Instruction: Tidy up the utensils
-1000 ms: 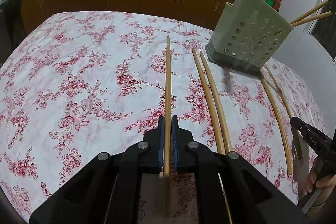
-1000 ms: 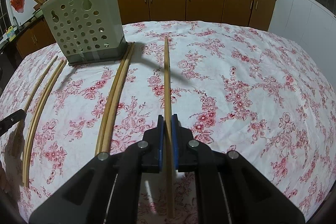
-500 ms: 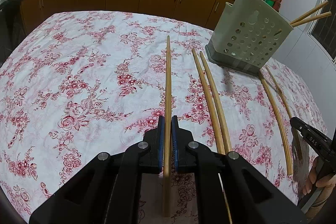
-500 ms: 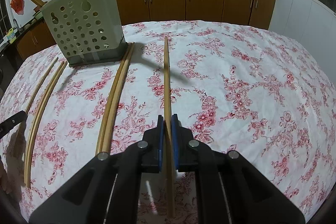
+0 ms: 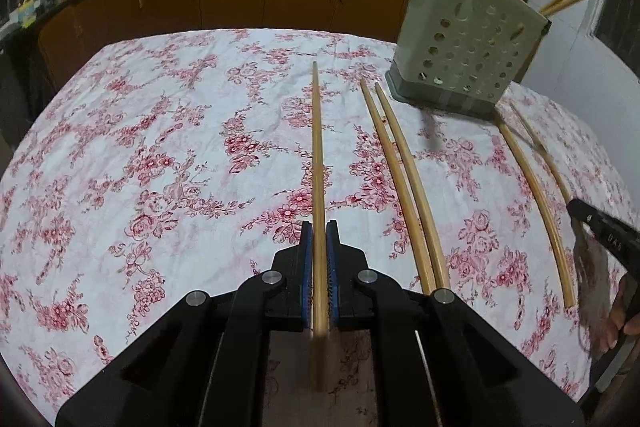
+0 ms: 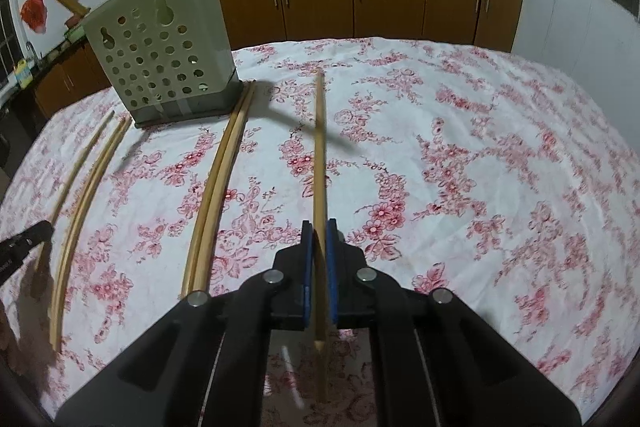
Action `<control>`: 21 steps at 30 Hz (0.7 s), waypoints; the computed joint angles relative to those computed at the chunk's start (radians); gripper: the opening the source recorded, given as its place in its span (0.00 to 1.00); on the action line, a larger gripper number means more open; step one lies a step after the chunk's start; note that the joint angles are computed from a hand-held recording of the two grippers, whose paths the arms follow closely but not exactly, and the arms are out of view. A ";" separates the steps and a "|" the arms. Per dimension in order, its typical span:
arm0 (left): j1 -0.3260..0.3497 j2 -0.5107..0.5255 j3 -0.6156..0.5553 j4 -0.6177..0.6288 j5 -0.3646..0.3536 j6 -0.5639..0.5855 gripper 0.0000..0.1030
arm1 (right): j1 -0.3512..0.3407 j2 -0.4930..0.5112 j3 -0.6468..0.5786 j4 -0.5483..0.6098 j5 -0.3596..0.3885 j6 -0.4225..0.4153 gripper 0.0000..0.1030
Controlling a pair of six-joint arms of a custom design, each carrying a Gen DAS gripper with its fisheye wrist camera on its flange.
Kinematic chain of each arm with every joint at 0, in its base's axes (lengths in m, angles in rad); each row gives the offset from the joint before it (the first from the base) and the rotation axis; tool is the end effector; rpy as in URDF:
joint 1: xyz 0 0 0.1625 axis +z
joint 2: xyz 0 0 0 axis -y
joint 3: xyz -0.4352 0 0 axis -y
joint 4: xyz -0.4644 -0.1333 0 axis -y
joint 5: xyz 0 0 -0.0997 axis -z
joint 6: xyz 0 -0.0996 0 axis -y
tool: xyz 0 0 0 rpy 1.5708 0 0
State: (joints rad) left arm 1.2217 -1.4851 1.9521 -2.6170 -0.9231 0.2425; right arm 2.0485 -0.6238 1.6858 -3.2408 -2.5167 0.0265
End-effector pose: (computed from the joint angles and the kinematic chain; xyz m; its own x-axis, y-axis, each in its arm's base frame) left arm -0.0163 -0.6101 0.3751 -0.7684 0.1524 -0.6216 0.4850 0.7724 -0.4101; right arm 0.3660 -0.5927 0.0203 -0.7423 0.1617 0.6503 -0.3578 0.7249 -0.5887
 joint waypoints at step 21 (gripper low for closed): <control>-0.107 -0.061 -0.089 -0.177 -0.114 0.079 0.07 | 0.120 -0.046 -0.082 -0.393 0.062 -0.334 0.08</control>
State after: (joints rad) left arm 1.1146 -1.5465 1.8626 -2.7935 -1.0369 0.3217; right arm 2.1683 -0.6699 1.6036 -3.6341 -2.4548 -0.3071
